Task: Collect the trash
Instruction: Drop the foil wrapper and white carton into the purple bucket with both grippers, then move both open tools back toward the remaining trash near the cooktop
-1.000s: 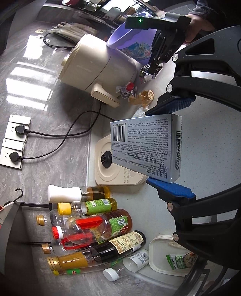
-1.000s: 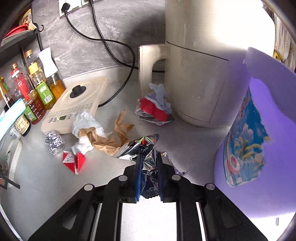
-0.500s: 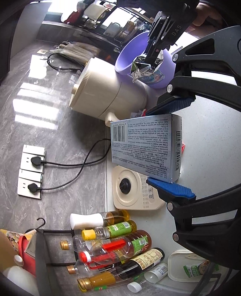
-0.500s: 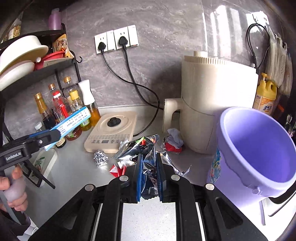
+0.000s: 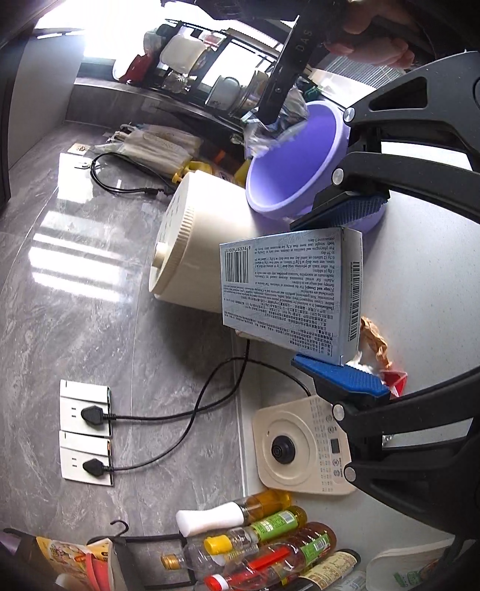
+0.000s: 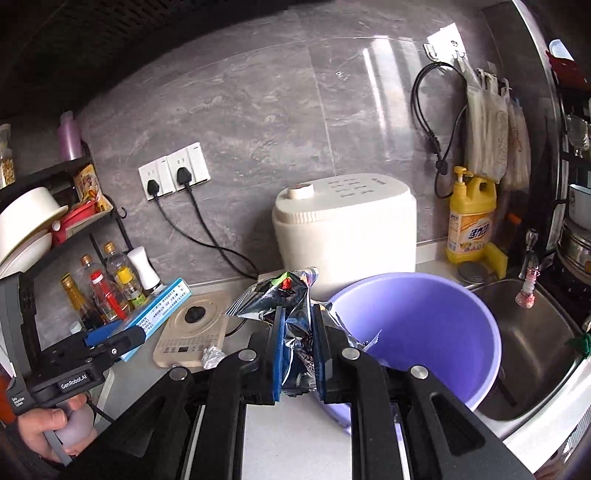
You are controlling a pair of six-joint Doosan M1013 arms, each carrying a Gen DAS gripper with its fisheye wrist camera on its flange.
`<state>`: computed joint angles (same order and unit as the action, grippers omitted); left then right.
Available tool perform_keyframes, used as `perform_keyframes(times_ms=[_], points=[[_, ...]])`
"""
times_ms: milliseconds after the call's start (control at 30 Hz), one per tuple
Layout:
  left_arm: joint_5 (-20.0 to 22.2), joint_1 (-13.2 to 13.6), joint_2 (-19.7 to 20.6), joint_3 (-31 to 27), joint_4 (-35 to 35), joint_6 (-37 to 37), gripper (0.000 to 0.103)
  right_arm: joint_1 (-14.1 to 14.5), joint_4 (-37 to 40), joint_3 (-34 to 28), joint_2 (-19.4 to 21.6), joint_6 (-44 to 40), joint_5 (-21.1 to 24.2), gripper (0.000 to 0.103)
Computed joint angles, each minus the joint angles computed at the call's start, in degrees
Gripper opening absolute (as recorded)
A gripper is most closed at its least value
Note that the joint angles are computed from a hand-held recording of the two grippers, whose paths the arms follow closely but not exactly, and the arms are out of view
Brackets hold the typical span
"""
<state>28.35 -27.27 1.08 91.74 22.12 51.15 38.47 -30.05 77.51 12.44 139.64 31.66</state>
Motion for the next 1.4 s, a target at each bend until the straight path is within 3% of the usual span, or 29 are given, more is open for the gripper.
perform_keyframes(times_ms=[33, 100, 133, 167, 433, 667, 700, 767, 800, 1200, 1400], points=[[-0.27, -0.45, 0.44, -0.43, 0.19, -0.18, 0.066, -0.68, 2.31, -0.05, -0.03, -2.42, 0.29, 0.020], [-0.76, -1.29, 1.40, -1.41, 0.69, -0.64, 0.066, -1.89, 4.12, 1.30, -0.79, -3.71, -1.02, 0.051], [-0.99, -1.71, 1.91, -1.96, 0.95, -0.94, 0.066, -2.12, 0.57, 2.43, -1.46, 0.14, -1.70, 0.070], [-1.29, -2.05, 2.40, -2.46, 0.96, -1.03, 0.066, -2.31, -2.51, 3.27, -1.98, 3.31, -1.61, 0.072], [-2.20, -4.71, 6.38, -7.02, -2.13, 3.17, 0.066, -6.57, -2.64, 7.38, -4.59, 5.43, -0.57, 0.075], [-0.27, -5.71, 10.06, -11.84, -13.85, 18.45, 0.067, -8.52, -5.22, 10.28, -6.41, 10.06, -0.43, 0.082], [1.30, -5.98, 10.62, -12.74, -13.82, 19.67, 0.076, -8.70, -5.31, 10.56, -6.58, 10.45, -0.38, 0.083], [2.80, -6.76, 11.04, -13.34, -9.73, 17.43, 0.088, -9.08, -4.63, 11.09, -6.91, 10.40, -0.57, 0.083], [2.26, -6.84, 10.78, -12.89, -9.18, 17.02, 0.090, -9.18, -4.32, 11.20, -6.99, 10.28, -0.58, 0.083], [4.55, -4.92, 6.73, -7.89, -4.17, 8.06, 0.097, -7.89, 0.07, 10.22, -5.70, 6.74, -1.64, 0.087], [6.86, -3.33, 4.02, -5.16, -2.50, 5.51, 0.097, -5.43, -2.61, 8.50, -4.40, 9.23, -0.76, 0.096]])
